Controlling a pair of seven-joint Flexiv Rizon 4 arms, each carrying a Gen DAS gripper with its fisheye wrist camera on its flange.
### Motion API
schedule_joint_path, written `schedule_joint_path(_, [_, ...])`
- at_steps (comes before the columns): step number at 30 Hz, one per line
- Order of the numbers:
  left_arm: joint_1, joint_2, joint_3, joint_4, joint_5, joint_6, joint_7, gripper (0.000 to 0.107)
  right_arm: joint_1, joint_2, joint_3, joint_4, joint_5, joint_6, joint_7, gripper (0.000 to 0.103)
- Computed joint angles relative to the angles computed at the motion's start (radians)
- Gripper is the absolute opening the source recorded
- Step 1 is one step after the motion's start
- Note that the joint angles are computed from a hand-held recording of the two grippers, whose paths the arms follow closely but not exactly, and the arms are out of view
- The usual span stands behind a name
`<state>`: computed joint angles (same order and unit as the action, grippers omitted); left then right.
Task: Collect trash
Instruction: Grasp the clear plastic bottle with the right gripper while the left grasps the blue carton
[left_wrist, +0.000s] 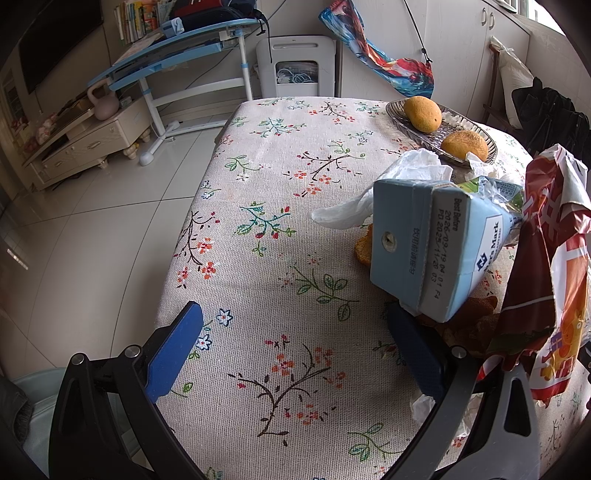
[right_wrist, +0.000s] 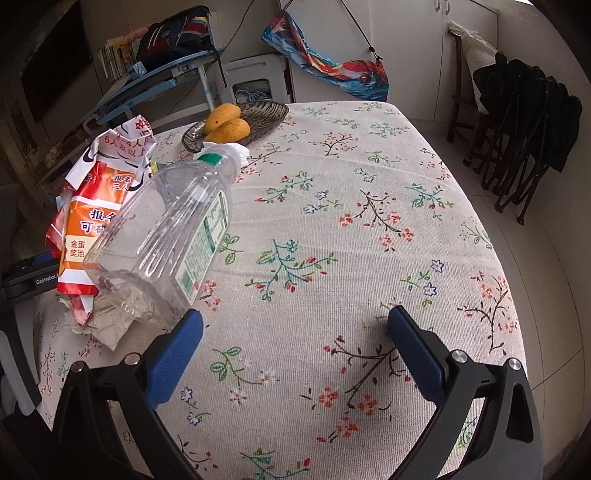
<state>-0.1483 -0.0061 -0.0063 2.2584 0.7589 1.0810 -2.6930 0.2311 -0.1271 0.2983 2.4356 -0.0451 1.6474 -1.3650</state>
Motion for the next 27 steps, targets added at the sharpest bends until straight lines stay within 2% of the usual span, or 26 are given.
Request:
schedule_joint_path(2, [0.0, 0.0, 0.0, 0.0, -0.001, 0.0, 0.0, 0.096, -0.067, -0.004, 0.083, -0.009, 0.066, 0.004, -0.065, 0.096])
schedule_joint_path(5, [0.0, -0.001, 0.0, -0.001, 0.002, 0.001, -0.002, 0.096, -0.183, -0.008, 0.228, -0.064, 0.235, -0.054, -0.224, 0.096])
schedule_joint_path(9, [-0.001, -0.001, 0.0, 0.005, -0.002, 0.002, 0.004, 0.096, -0.266, -0.003, 0.321, -0.154, 0.463, -0.16, -0.399, 0.096])
schedule_joint_path(11, [0.012, 0.014, 0.015, 0.048, -0.092, 0.06, 0.142, 0.096, -0.279, 0.012, 0.324, -0.188, 0.543, -0.205, -0.445, 0.096])
schedule_joint_path(14, [0.039, 0.101, 0.033, 0.145, -0.028, 0.205, 0.065, 0.096, -0.26, 0.042, 0.302, -0.201, 0.611, -0.18, -0.472, 0.096])
schedule_joint_path(16, [0.066, 0.154, 0.014, 0.183, 0.023, 0.239, 0.027, 0.096, -0.252, 0.056, 0.299, -0.22, 0.687, -0.166, -0.529, 0.096])
schedule_joint_path(19, [0.103, 0.198, -0.006, 0.227, 0.034, 0.283, 0.021, 0.093, -0.228, 0.074, 0.288, -0.239, 0.769, -0.176, -0.611, 0.096])
schedule_joint_path(22, [0.133, 0.201, -0.007, 0.258, 0.009, 0.377, 0.044, 0.085, -0.197, 0.088, 0.271, -0.251, 0.829, -0.191, -0.699, 0.096])
schedule_joint_path(24, [0.139, 0.181, -0.007, 0.265, -0.032, 0.432, 0.097, 0.082, -0.158, 0.078, 0.25, -0.239, 0.797, -0.168, -0.686, 0.096])
schedule_joint_path(27, [0.152, 0.137, -0.022, 0.263, -0.089, 0.533, 0.148, 0.081, -0.127, 0.067, 0.213, -0.248, 0.82, -0.199, -0.704, 0.096])
